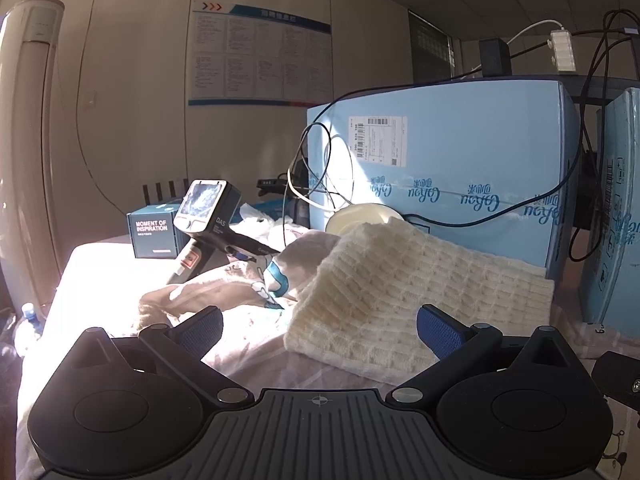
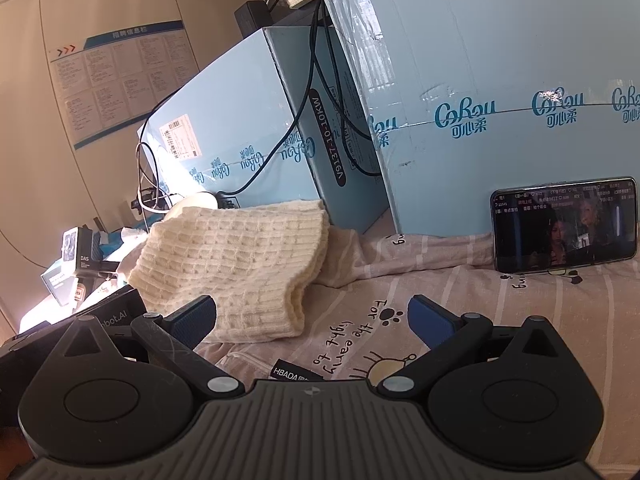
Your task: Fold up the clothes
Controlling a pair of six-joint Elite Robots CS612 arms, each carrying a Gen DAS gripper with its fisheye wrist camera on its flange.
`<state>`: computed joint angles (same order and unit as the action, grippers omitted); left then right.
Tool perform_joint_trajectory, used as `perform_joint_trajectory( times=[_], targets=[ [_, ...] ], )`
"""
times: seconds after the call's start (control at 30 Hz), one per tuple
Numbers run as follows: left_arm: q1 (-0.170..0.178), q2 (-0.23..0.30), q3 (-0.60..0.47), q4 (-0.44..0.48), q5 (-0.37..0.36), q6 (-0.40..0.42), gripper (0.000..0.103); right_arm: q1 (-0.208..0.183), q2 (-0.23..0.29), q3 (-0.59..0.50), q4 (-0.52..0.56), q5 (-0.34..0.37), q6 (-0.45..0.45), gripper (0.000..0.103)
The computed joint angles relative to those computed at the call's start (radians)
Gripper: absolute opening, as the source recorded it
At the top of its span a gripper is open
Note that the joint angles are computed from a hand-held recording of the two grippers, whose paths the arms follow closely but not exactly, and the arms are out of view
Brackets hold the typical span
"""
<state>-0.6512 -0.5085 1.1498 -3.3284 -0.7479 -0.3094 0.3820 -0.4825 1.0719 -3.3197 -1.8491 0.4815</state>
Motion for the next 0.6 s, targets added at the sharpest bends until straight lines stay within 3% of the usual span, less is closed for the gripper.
perform_joint_trajectory(
  times=[0.6],
  targets=[
    [0.002,-0.002,0.002,0.009,-0.003,-0.022,0.103,-0.001,-0.001,0.001,0.009,0.009,0.003,0.103]
  ],
)
